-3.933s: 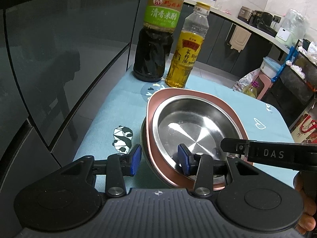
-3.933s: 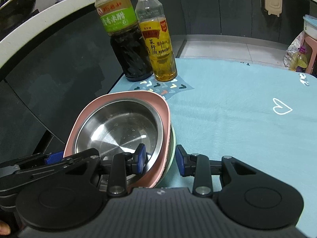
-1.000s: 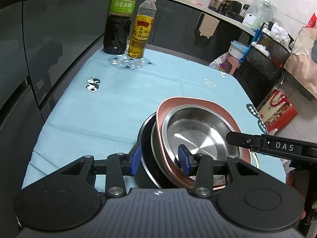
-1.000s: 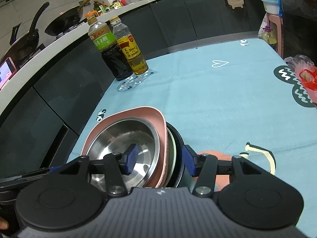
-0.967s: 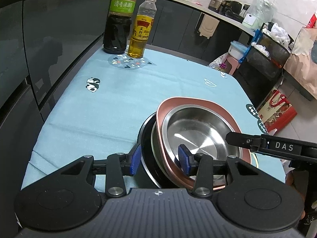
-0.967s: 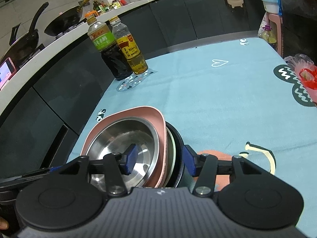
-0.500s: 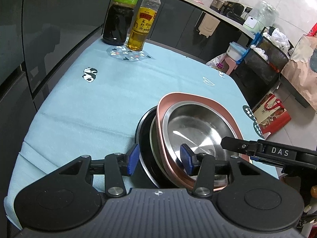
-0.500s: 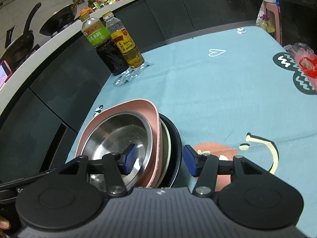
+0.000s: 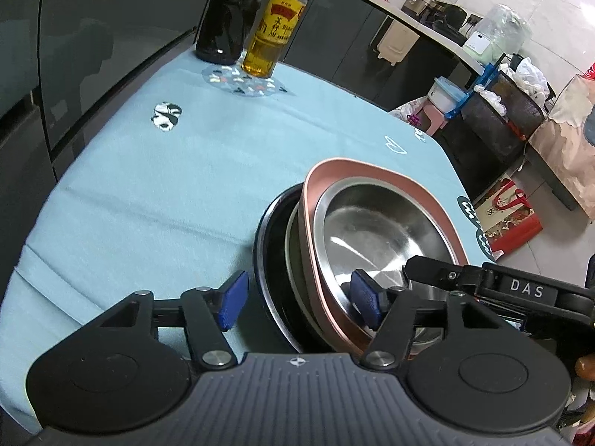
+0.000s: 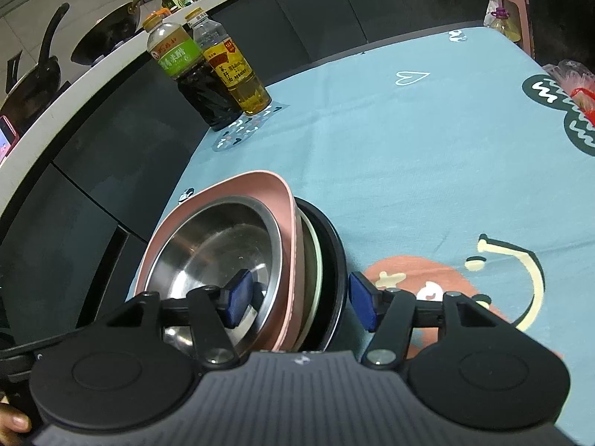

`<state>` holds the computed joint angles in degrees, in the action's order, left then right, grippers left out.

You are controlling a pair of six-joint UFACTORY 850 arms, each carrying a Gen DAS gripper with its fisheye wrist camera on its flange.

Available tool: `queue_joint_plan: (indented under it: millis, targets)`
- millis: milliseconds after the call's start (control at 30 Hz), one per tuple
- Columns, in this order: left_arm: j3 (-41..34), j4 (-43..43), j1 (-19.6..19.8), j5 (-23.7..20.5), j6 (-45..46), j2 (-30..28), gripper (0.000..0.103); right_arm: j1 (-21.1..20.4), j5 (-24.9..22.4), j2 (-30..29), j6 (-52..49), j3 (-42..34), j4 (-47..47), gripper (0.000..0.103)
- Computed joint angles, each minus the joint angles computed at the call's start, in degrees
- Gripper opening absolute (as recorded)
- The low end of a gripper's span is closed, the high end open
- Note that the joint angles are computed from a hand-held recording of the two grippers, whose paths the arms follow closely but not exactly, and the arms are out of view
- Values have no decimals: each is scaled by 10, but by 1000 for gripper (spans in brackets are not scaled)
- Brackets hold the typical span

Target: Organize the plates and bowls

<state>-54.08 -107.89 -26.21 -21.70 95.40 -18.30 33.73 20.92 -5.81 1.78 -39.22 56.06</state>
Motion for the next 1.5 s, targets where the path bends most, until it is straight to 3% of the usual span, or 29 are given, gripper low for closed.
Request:
queue_joint_plan:
  millis: [267,467,833,1500]
  targets:
    - [-2,22,2,-21,-13,-4,59,1,-2,0,6,0,-9,46]
    - [4,-15,-8,-3,34,4,56,12,5,-6,-68,-12,62,46]
    - [-11,9,-7,-3,1,-6,55,8,7,-10,-98,-21,96,46]
    - [-125,80,-23,21,-69,-74,55,-54,-19,-30,-145,-63,103,46]
